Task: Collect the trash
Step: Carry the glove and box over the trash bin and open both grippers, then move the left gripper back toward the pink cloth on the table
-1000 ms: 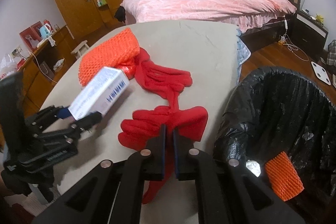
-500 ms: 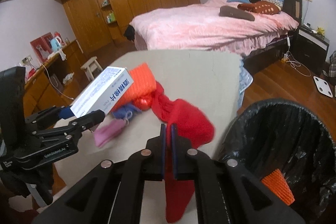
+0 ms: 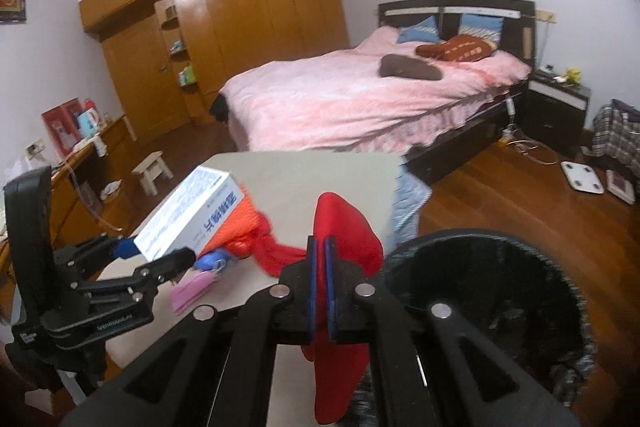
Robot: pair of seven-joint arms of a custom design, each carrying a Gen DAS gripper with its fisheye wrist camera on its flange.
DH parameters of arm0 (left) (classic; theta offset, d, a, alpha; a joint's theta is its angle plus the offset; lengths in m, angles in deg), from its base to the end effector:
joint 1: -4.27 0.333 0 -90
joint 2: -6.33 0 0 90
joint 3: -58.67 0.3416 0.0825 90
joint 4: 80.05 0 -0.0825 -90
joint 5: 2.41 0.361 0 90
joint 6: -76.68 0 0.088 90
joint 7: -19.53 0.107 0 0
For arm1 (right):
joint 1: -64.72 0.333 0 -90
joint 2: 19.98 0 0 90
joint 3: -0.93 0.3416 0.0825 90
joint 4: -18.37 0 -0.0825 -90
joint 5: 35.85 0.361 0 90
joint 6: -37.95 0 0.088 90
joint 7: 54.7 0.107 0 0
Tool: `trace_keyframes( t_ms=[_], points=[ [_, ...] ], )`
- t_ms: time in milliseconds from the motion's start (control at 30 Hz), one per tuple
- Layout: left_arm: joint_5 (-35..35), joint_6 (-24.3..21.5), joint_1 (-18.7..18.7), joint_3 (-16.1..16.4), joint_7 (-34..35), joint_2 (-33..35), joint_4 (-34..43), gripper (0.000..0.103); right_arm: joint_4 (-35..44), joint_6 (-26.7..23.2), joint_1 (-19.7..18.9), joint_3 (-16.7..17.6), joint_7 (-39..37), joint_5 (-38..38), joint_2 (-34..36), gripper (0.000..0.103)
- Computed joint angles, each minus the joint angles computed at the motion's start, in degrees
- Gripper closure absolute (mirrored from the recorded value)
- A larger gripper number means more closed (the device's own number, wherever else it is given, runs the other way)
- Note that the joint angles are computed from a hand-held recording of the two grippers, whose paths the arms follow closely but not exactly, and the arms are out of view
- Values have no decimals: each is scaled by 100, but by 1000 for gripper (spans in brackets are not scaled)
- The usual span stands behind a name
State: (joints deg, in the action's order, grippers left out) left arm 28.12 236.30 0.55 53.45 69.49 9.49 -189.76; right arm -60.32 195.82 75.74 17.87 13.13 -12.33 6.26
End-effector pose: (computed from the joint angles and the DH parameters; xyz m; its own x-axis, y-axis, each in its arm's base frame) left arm 0.5910 -0.1148 0.5905 0.1041 -0.9938 0.0381 -0.6353 -0.0959 -0.7663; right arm 0.6754 0.2766 0.6004 0.5428 -0.8136 -0.2085 -0.5514 -0.1579 -0.8192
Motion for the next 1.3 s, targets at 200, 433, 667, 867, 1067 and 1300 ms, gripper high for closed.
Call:
trace_keyframes(
  t_ms=[200, 433, 667, 867, 1067, 1300],
  points=[
    [-403, 151, -249, -96, 526, 404, 403, 49, -326, 201, -18, -416, 486, -374, -231, 99],
    [-1086, 239, -639, -85, 1345, 1029, 1021, 49, -656, 305, -133, -719, 1129, -914, -364, 99],
    [-1800, 127, -954, -85, 2188, 1714, 1846, 49, -795, 404, -366, -771, 1469, -1124, -353, 99],
    [-2460, 382, -1054, -28, 2760, 1924, 1967, 24, -857, 414, -373, -968, 1898, -1470, -330, 62],
    [-1978, 541, -1361, 657, 2124, 1590, 1497, 14, -1119, 828, -189, -1209, 2544, -2030, -401, 9],
    [-378, 513, -1508, 1410, 362, 910, 649, 12, -916, 775, -71, -962, 2755, -2251, -247, 6]
  ],
)
